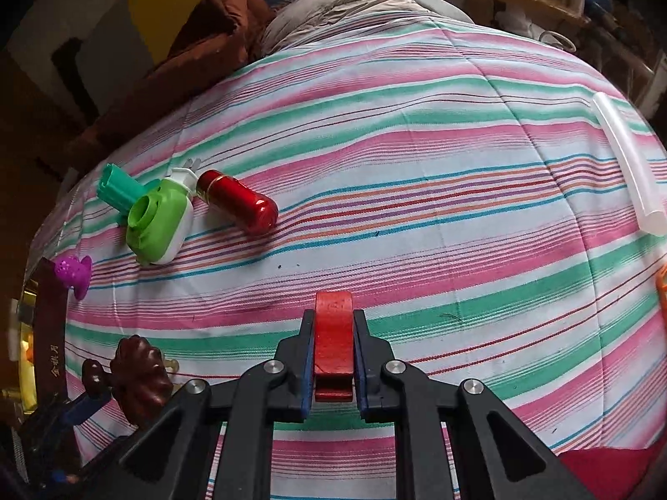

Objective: Organize rigid objects
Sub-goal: 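Close the left gripper on the brown fluted piece while the right gripper holds the red clip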

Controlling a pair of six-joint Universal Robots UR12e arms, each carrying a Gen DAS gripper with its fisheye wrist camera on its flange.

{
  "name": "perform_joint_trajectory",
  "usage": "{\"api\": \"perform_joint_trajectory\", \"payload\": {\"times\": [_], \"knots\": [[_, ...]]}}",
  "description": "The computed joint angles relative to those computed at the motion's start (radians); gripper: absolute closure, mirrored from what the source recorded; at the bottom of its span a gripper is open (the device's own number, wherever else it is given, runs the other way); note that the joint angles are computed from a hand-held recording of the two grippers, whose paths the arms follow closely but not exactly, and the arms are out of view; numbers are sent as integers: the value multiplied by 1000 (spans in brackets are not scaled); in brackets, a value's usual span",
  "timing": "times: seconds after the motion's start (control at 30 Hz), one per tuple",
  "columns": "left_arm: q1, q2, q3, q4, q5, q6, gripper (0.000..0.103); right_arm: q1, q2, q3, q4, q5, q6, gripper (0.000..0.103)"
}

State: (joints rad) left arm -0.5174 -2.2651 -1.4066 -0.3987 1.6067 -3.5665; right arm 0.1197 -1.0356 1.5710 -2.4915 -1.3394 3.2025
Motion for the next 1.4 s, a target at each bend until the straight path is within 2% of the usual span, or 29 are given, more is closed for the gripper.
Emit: {"api": "perform_joint_trajectory", "payload": {"times": [0.17,0.33,0.47,0.57,0.6,0.7,0.87,0.97,1.0,1.03,1.23,1.27,1.3,1.4], "knots": [[-14,-44,63,17,73,64,44,-8,0,6,-8,20,4,87],[-14,-65,77,68,89,97,45,-14,-1,12,-20,36,3,87],[-11,-67,69,103,87,124,46,-2,1,2,-7,-4,-35,87],[-11,-68,68,128,94,122,60,3,2,-2,-4,-21,-51,87],[-11,-67,66,137,95,120,73,2,1,0,-5,-17,-48,87],[-17,-72,80,120,116,147,74,-2,1,0,-5,-7,-40,87],[-26,-85,103,105,152,182,68,1,7,-4,-7,-13,-45,87],[-25,-90,109,111,142,210,72,1,8,-6,-6,-14,-47,87],[-25,-90,106,122,140,231,82,3,11,-9,-7,-15,-46,87],[-23,-87,99,133,126,242,82,3,11,-8,-10,-14,-46,87],[-6,-52,38,173,49,148,88,-2,14,-7,-21,6,-27,87],[-4,-47,29,181,40,140,89,-2,14,-7,-23,6,-26,87],[-3,-42,20,188,32,136,94,-1,14,-7,-23,4,-27,87],[0,-25,-8,221,14,125,95,1,14,-8,-24,-3,-34,87]]}}
